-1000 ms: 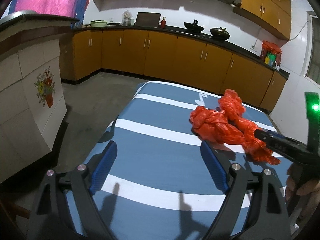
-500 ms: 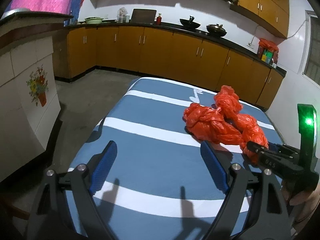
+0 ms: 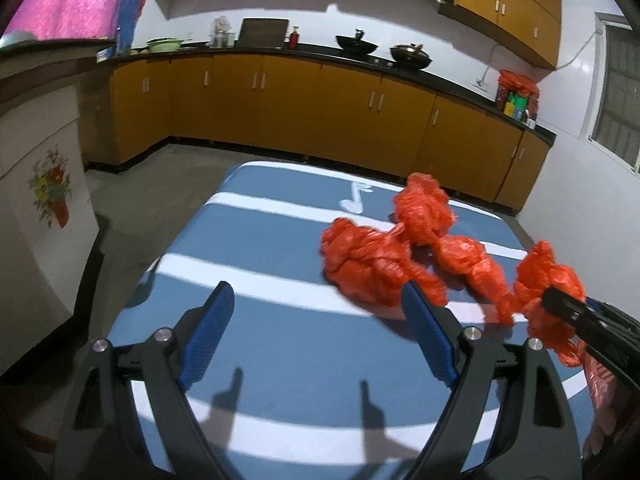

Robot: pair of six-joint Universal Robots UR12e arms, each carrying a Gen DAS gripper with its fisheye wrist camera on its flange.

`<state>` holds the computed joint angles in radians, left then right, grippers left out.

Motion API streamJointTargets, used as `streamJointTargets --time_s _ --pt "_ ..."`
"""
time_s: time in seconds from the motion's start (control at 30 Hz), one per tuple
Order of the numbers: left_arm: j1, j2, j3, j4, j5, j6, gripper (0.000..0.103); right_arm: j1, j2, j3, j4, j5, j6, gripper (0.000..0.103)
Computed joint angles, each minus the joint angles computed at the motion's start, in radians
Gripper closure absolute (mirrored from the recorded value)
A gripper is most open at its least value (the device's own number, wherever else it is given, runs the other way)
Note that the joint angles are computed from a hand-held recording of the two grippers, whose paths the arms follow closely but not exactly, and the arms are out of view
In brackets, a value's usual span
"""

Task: Collect trash
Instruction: 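Grasp another red bag with the left tool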

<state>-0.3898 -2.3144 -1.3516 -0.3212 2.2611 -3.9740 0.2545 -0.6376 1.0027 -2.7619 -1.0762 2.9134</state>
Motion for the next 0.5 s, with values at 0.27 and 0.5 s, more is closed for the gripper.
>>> streamJointTargets --time_s 0.27,0.5 --pt "0.023 -0.081 0.154 -0.085 -0.06 0.041 0.019 -0.023 -0.002 0.01 -0.018 -0.095 0.061 0.073" --pt "0.048 -0.134 0.27 -0.276 -0.113 0.011 0.023 -0.032 0.001 0.01 -0.008 -0.128 0.085 0.073"
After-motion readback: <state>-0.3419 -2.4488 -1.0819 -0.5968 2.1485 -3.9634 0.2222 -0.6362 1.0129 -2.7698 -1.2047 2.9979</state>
